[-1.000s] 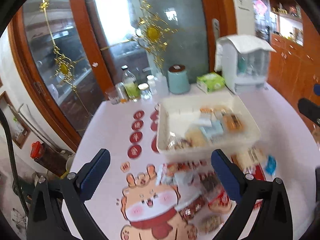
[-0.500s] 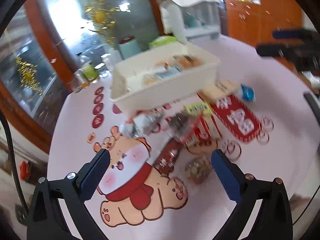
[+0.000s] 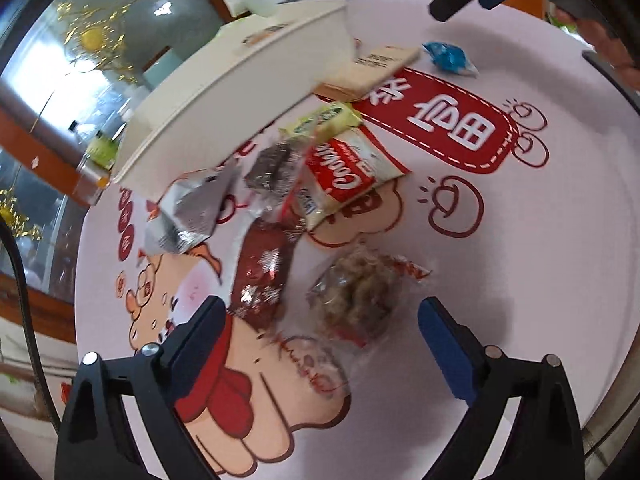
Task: Organize snacks
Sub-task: 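Grasp the clear nut bag with left tool while right tool grasps blue candy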
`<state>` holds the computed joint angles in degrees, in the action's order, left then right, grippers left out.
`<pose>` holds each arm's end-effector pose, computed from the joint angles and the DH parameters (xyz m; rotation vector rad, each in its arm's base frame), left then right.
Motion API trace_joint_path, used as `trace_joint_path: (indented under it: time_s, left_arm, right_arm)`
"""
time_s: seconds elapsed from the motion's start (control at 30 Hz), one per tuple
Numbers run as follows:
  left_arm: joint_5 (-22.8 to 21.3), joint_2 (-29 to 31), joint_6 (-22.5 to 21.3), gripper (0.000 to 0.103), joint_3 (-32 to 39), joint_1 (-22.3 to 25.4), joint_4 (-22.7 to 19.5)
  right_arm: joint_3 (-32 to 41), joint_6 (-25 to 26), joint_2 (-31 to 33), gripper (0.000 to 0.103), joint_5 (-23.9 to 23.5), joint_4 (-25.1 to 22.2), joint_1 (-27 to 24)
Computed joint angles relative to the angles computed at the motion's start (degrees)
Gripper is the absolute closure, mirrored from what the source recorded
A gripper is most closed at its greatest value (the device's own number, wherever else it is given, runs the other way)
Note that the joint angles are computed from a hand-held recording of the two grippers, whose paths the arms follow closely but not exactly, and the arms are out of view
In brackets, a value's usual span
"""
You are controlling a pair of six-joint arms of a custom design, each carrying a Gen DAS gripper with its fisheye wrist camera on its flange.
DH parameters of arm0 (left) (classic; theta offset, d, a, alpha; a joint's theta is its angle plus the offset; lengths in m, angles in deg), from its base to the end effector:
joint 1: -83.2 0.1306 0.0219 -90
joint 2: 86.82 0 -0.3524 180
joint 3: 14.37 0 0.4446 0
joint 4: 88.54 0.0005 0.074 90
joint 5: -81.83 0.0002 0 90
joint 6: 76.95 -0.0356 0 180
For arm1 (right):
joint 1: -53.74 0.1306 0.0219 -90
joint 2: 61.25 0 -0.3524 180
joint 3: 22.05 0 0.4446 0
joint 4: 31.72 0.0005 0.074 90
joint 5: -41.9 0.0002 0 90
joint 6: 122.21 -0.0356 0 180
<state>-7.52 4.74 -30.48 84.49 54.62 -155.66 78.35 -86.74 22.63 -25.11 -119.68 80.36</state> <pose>0.4627 -0.2531 0.4445 1.5434 2.1132 0.0771 0.4037 0.1862 0.5061 0.7207 2.5370 -0.1270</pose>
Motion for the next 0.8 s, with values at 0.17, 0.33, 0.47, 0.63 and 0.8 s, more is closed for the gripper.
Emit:
trace_joint_path:
  time_s: [0.17,0.33,0.47,0.63,0.8]
  left_arm:
    - [0.02,2.49,0.94,0.025,1.81,-0.61,-2.55]
    - [2.10,5.26,5.42,0.038,5.50,-0.45,-6.84]
    - [1.24,5.98,10.36,0.041,6.46,-0.85,-8.13]
    - [1.60,6.67,17.65,0.049,7.30,-0.73,-9.81]
    - [5.96,7.13,26.50,0.055,7.55,0.99,-10.89]
  right_arm:
    - [-4.46,-3.36,-1.52,0.007,-6.26,3.05,-3.77]
    - [-6.08,-5.16,-1.42,0.007,-10.12,4.72,-5.20]
    - [-5.12,-4.79,0.46,0.015,-11.40,4.55,-5.52]
    - [-3.13,-2.22,3.55,0.034,-10.23,2.22,-4.33]
    - [-2.42,-0.39,4.63,0.052,-5.36,0.36,-1.68]
